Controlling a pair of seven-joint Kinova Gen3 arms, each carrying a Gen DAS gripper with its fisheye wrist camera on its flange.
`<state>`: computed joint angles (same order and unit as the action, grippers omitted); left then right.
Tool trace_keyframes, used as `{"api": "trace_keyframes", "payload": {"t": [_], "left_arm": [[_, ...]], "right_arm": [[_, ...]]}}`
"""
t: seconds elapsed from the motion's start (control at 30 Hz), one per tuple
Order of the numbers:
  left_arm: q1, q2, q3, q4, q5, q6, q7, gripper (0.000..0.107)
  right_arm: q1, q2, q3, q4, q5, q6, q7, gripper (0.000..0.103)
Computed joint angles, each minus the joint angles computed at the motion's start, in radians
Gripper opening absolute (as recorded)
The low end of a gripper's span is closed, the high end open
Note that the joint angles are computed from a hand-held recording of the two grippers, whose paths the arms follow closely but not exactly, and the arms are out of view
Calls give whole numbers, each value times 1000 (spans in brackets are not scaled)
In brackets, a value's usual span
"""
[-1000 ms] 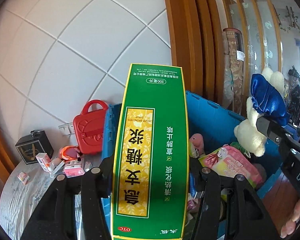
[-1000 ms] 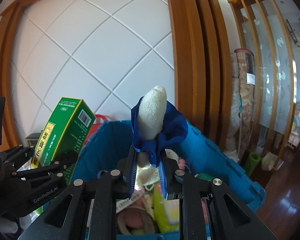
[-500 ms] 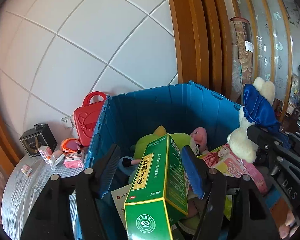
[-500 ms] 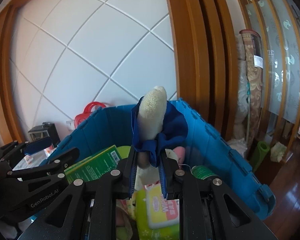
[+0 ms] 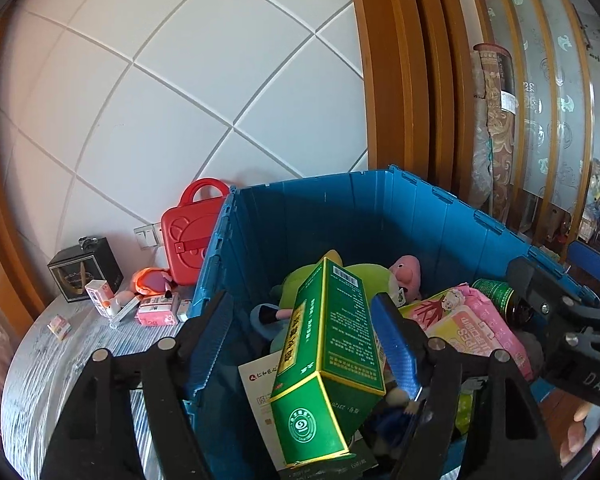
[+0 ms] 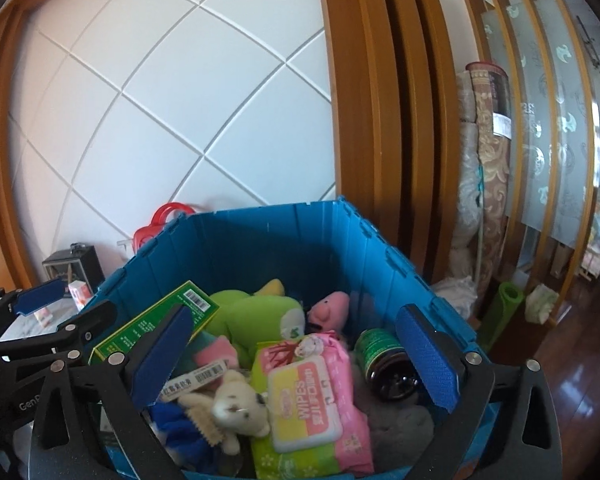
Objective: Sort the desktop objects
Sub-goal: 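Open both tools and withdraw them from the crate back over the bed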
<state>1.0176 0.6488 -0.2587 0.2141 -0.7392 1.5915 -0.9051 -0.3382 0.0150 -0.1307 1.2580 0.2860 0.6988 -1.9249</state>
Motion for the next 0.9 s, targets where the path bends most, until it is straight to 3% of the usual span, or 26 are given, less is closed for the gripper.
{"api": "trace_keyframes", "payload": {"t": [0.13, 0.43, 0.67, 0.83, 0.9], "left_arm": [[41, -74, -15, 149, -52, -33, 69, 72], [147, -309, -5, 558, -267, -38, 321, 72], [165, -535, 55, 879, -360, 23, 512, 72], [148, -734, 130, 1110, -403, 112, 605, 72], [127, -817, 154, 1182, -398, 142, 609, 72]], "right_arm": [[-5, -21, -9, 18, 21, -19, -30, 103], [-40, -51, -60, 45, -54, -92, 16, 103], [-163, -22, -155, 9, 190, -62, -181, 103], [-395, 46, -146, -63, 393, 31, -357, 103], [-444, 86, -198, -106, 475, 84, -415, 103]]}}
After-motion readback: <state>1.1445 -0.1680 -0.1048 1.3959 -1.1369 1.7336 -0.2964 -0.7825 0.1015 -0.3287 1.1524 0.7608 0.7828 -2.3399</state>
